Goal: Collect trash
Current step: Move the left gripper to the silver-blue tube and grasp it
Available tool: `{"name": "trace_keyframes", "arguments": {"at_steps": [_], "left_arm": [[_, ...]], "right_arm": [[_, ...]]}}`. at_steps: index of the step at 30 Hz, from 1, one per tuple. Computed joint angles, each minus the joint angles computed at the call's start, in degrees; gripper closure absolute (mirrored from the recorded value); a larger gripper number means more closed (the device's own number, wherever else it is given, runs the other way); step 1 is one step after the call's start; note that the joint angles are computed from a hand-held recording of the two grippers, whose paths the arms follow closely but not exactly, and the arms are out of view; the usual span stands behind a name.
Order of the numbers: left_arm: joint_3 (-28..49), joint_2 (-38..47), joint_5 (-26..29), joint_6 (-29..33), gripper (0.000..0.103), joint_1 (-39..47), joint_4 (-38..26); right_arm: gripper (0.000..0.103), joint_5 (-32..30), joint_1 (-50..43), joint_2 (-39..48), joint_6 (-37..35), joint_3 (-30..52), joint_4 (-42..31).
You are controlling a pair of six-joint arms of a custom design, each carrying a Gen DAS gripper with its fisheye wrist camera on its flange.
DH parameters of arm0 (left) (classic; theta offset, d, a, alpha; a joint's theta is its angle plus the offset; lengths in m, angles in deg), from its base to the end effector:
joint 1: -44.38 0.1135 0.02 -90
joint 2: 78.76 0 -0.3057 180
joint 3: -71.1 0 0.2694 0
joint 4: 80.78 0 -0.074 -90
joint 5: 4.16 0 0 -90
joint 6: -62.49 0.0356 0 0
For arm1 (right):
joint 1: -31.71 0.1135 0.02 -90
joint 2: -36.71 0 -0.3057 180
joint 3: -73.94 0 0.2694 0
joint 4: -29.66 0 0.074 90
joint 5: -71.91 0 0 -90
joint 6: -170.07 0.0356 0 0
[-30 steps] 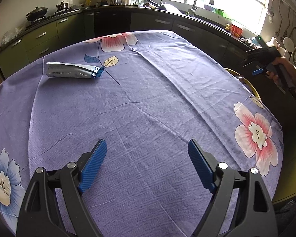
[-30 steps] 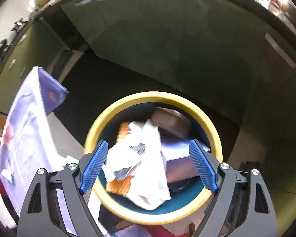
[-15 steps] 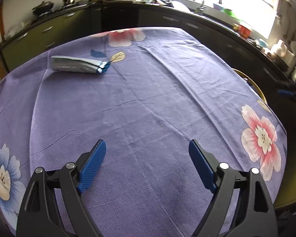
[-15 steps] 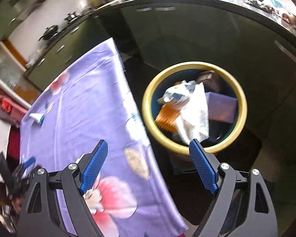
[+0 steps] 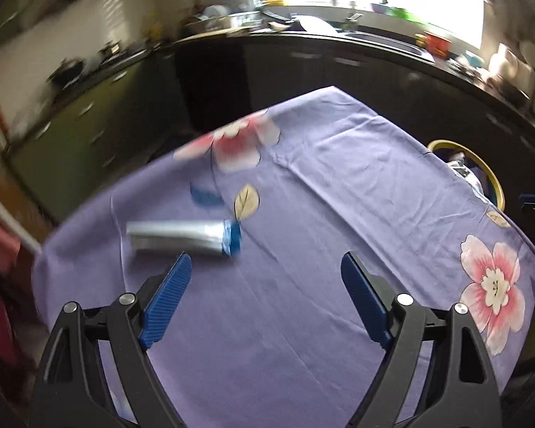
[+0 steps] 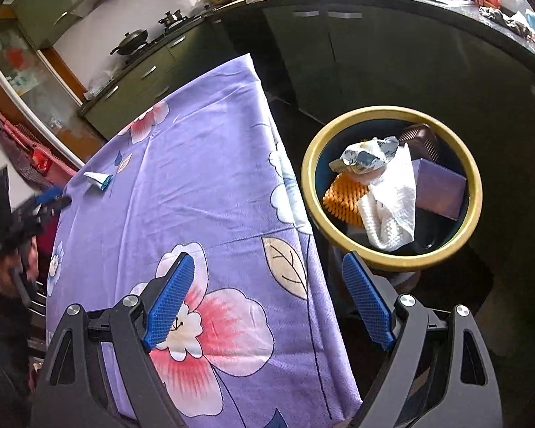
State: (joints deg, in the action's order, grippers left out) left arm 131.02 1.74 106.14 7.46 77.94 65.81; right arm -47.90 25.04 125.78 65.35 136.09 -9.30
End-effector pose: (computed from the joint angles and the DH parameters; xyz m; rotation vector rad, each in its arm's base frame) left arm 0.2442 0.1472 0.2334 0.1713 2.4279 0.0851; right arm 0.2981 -0.0170 0.2015 -0.3274 2.5629 0.5724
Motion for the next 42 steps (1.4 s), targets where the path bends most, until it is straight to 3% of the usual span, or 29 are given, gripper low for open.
{"name": "trace_keyframes", "arguments": {"at_steps": [2, 4, 6, 10, 15, 25, 29, 33, 42], "left_arm": [[3.71, 3.49, 0.5, 0.99, 0.022, 0.31, -1.78], [6.9, 7.26, -0.25, -1.99, 0.022, 0.45, -3.53], [9.45, 11.21, -0.71, -7.66, 0.022, 0.61, -6.03], [9.83, 14.98, -10.14, -23.72, 0.022, -1.66, -4.81], [14.96, 19.78, -12.65, -38.04, 0.022, -3.08, -9.05], [22.64, 24.82, -22.51, -56.71, 0.022, -8.54, -12.45], [25.35, 27.31, -23.69, -60.44, 0.024, -8.64, -14.83], [28.25, 30.4, -24.05, -62.56, 0.037, -8.97, -16.9], [29.48, 30.87, -23.06, -59.3, 0.063, -7.65, -16.99]], "right_arm": [[0.019, -0.7, -0.53, 0.46, -0.07, -0.25, 0.19], [0.019, -1.2, -0.73, 1.06, -0.11, -0.37, 0.31], [0.018, -1.45, -0.41, 1.67, -0.19, -0.29, 0.33], [0.018, -2.0, 1.44, 2.81, -0.31, 0.43, 0.55], [0.018, -4.12, 3.57, 4.59, -1.33, 1.55, 0.9], [0.018, -10.83, 2.19, 7.82, -4.97, 1.54, 0.35], [0.018, -13.11, 0.67, 8.66, -6.97, 1.71, -0.67], [0.018, -14.58, -0.67, 9.21, -8.53, 1.98, -1.71], [0.018, -16.11, -2.06, 8.87, -10.35, 1.32, -3.29]]}}
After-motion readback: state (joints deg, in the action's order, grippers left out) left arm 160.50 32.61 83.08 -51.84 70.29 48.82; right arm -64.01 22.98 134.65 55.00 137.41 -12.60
